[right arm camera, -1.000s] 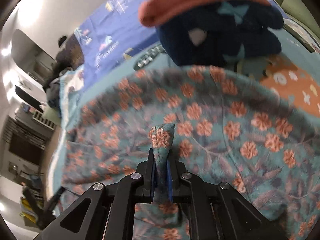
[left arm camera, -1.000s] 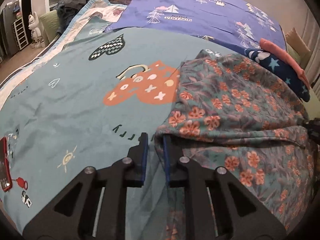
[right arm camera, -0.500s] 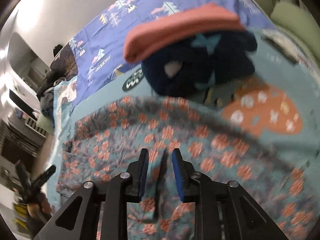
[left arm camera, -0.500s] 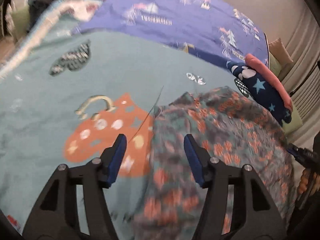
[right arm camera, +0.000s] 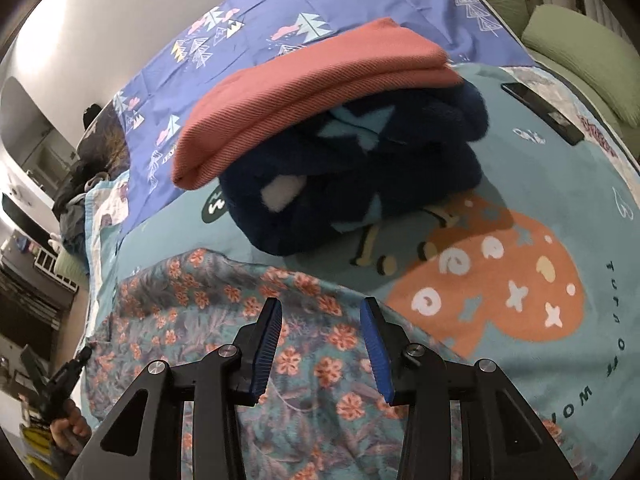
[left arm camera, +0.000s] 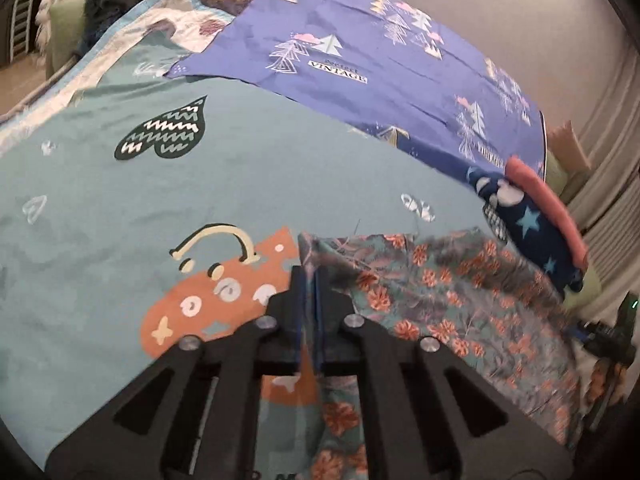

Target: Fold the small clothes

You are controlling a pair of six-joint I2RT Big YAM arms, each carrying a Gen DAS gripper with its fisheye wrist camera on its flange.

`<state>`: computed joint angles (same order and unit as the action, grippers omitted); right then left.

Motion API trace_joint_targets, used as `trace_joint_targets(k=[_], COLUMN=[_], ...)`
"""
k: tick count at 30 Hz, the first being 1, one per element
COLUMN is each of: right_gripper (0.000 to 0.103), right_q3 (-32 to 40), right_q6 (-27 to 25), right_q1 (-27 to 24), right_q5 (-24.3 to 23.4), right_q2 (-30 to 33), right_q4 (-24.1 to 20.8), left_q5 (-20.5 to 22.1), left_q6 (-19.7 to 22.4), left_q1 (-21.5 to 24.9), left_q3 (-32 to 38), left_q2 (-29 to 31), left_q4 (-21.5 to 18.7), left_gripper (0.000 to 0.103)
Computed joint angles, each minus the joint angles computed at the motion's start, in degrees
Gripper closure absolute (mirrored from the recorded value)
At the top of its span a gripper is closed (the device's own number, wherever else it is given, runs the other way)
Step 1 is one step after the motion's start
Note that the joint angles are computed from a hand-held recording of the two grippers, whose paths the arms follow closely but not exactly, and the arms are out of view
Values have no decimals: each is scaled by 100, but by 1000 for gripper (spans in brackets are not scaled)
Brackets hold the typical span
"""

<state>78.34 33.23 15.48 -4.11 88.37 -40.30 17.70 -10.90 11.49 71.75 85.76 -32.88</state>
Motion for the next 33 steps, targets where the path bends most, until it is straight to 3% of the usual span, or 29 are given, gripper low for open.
trace_joint_targets(k=[3,6,9,12,17,21,24,26,29,31,33], right_gripper=[62,62,62,62,61,61,61,61,61,61,60], right_q3=[-308,-767,-1254,-1790,-2673,-3251,-3337,-3252,-3211,-3278,-3368], right_q6=[82,11,25,370,1049,1638,1667,1401,992,815,654], right_q1=[-89,-212,-378,-595,-430,203,701,1057,1528,1853,2096], right_q5=[-126,-81,38,-226,-640,-760,-33,873,1830,2109,2077], right_q2=[-308,-884,-1516,-2151,-3313,-3918,-4118,-4312,-4610,-4711,-4719], right_q4=[88,111,-38,-124,201,460,-40,-680,-1407,-1688,-1776], left_q5=[-426,-644,-511,-161,-76,-280,-427,-399,-466,-634,-658], left_q6=[140,200,541,695,873,902,870,888,918,896,816], left_q1=[-124,-333,-743,-1236,-2375,-3125,-3506,-3697,-3945,-4066,-4100], left_q3=[69,20,31,75,302,373,373,354,259,213,225], left_q2=[-78,-346,-582,-699,-538,-410,-430,-483,-623,-685,-679], left_q4=[-168,-69,-110,-215,-710,-884,-1003,-1058,-1019,-966,-956], left_gripper=[77,73,68,59,58,58,58,58,58,58,57])
